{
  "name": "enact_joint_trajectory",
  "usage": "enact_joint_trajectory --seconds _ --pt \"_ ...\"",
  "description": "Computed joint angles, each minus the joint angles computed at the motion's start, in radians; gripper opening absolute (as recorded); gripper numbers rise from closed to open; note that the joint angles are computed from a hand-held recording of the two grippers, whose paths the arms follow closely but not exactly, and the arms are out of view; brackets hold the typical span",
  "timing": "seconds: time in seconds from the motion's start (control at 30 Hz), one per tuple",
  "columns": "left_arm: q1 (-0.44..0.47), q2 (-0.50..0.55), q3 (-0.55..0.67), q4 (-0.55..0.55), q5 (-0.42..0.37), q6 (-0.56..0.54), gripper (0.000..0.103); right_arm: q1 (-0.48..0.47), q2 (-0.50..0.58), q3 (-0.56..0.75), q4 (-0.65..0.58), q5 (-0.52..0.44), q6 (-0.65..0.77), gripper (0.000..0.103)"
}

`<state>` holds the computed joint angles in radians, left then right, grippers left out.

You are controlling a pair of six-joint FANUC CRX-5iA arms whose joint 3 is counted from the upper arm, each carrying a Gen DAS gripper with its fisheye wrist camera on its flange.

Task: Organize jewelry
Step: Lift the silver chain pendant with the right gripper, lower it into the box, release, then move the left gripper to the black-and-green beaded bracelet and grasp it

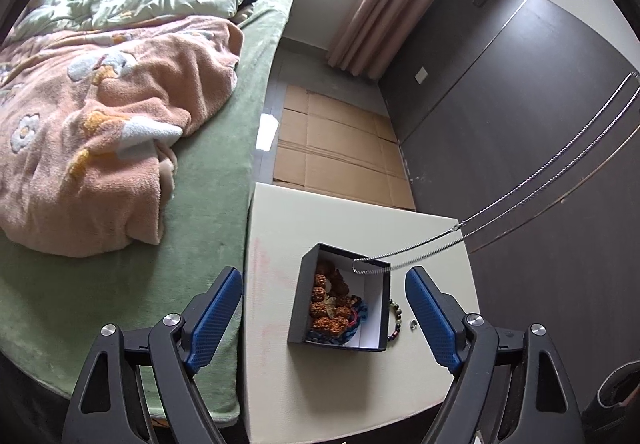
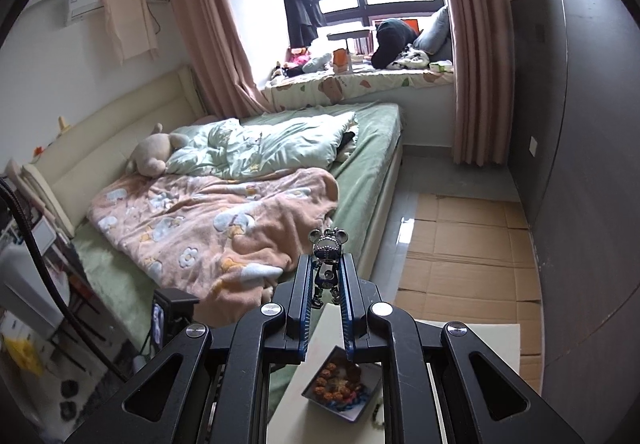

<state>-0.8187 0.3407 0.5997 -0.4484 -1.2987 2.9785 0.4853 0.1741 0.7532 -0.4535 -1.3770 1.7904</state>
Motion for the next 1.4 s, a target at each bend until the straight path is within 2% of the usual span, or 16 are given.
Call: enact_joint_trajectory --seconds 0.4,0.8,0.87,0.93,1.0,1.4 --pt "0.001 -0.031 -0.059 0.002 0.02 0.032 0.084 0.018 0.009 -0.093 0.047 0.01 -0.02 0.014" --pt "-0.011 -0.029 -0.06 -0.011 -0.034 0.068 0.084 0.022 0.048 -0.257 0.059 0.02 -0.073 0.014" --pt "-0.011 -0.029 -0.062 -0.01 -0.037 0.075 0.084 0.033 0.058 -0.276 0.09 0.024 -0.086 0.019" --pt "-0.012 -0.025 -0.057 -0.009 -0.041 0.075 0.084 0.029 0.064 -0.285 0.097 0.016 -0.095 0.05" --pt "-0.014 -0.015 -0.045 -0.008 -0.044 0.067 0.084 0.0 0.051 -0.302 0.059 0.025 -0.083 0.058" --pt "-0.002 0.134 0.112 0.08 0.0 -0.08 0.084 -0.162 -0.008 -0.406 -0.03 0.028 -0.079 0.058"
